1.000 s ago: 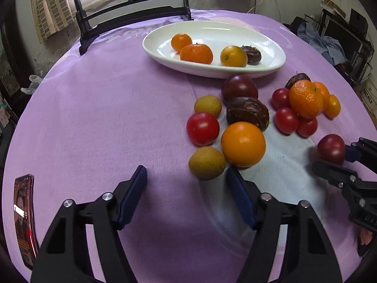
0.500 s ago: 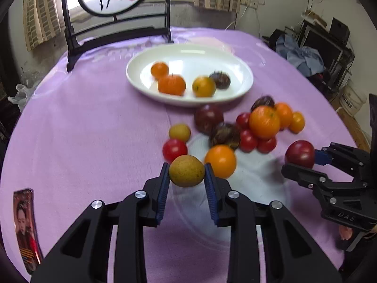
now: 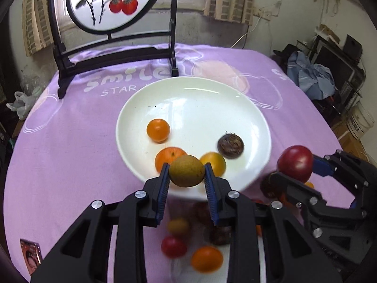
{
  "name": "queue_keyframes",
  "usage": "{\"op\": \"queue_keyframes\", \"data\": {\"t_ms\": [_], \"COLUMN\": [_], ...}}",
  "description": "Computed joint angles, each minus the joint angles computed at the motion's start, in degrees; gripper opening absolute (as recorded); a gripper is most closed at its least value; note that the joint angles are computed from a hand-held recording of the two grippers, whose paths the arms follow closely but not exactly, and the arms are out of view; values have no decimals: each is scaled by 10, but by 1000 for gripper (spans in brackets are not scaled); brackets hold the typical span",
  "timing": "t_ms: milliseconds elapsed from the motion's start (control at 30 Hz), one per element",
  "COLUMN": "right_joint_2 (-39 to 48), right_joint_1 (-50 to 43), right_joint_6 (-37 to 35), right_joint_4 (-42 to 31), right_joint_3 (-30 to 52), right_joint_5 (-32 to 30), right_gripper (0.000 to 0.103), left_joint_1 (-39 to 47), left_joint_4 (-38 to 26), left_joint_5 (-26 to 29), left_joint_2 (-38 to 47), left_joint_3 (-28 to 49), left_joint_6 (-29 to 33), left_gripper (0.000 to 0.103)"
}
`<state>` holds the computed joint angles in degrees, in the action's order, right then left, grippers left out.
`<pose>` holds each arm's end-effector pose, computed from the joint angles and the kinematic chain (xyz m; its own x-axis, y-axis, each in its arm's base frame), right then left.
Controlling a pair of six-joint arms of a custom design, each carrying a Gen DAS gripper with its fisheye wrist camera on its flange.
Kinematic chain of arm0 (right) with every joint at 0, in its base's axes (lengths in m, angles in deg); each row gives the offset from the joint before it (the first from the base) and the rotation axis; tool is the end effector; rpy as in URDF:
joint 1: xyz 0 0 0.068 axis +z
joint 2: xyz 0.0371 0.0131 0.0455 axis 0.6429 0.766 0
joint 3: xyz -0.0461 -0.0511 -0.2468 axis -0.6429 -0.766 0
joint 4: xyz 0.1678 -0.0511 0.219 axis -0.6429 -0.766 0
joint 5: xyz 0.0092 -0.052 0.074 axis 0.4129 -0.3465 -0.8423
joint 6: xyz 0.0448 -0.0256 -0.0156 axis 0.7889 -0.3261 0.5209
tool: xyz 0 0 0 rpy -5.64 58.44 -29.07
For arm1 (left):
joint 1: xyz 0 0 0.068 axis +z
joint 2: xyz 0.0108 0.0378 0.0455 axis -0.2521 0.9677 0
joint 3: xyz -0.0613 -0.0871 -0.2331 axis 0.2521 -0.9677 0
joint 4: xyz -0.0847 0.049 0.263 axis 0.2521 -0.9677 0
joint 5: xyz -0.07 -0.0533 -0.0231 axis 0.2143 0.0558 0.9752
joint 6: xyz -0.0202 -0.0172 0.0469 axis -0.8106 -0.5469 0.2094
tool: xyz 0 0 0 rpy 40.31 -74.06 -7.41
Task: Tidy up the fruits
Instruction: 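Lower both fruits into the white plate and open both grippers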
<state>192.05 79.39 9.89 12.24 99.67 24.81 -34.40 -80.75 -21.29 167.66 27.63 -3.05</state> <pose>0.2819 0.2235 0.1036 -0.6942 -0.2231 -0.6843 -0.3601 0.9309 0.0618 0.3175 -0.1129 0.1136 -0.7981 0.1157 -0.5913 0.1893 0.9799 -0.0637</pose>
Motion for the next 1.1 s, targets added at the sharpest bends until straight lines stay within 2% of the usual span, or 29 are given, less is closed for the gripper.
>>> {"op": "queue_keyframes", "data": {"t_ms": [133, 333, 367, 400, 433, 567, 667, 867, 1100], "right_joint_2": [71, 128, 134, 134, 127, 86, 45, -42, -116], "right_joint_1": [-24, -35, -36, -36, -35, -36, -31, -8, 33], "right_joint_6": [-9, -4, -2, 0, 7, 5, 8, 35, 78], "right_joint_4": [-28, -28, -26, -22, -9, 14, 24, 41, 57], "right_joint_3": [66, 105, 109, 107, 95, 48, 1, -95, -179], "right_joint_5": [-15, -22, -22, -17, -4, -7, -1, 21, 47], "right_gripper": [40, 42, 51, 58, 66, 67, 67, 72, 77], "left_joint_1": [3, 2, 2, 1, 1, -6, -4, -11, -45], "left_joint_4": [-12, -31, -36, -38, -31, -8, -5, 28, 52], "left_joint_5": [-10, -18, -21, -27, -27, -43, -53, -54, -57], "left_joint_2": [100, 207, 222, 229, 227, 184, 138, 28, -74], "left_joint_3": [93, 203, 219, 227, 224, 173, 123, -13, -150], "left_joint_6": [-8, -26, -36, -45, -49, -39, -46, -47, -82], "left_gripper": [29, 30, 34, 49, 58, 64, 75, 81, 87]}}
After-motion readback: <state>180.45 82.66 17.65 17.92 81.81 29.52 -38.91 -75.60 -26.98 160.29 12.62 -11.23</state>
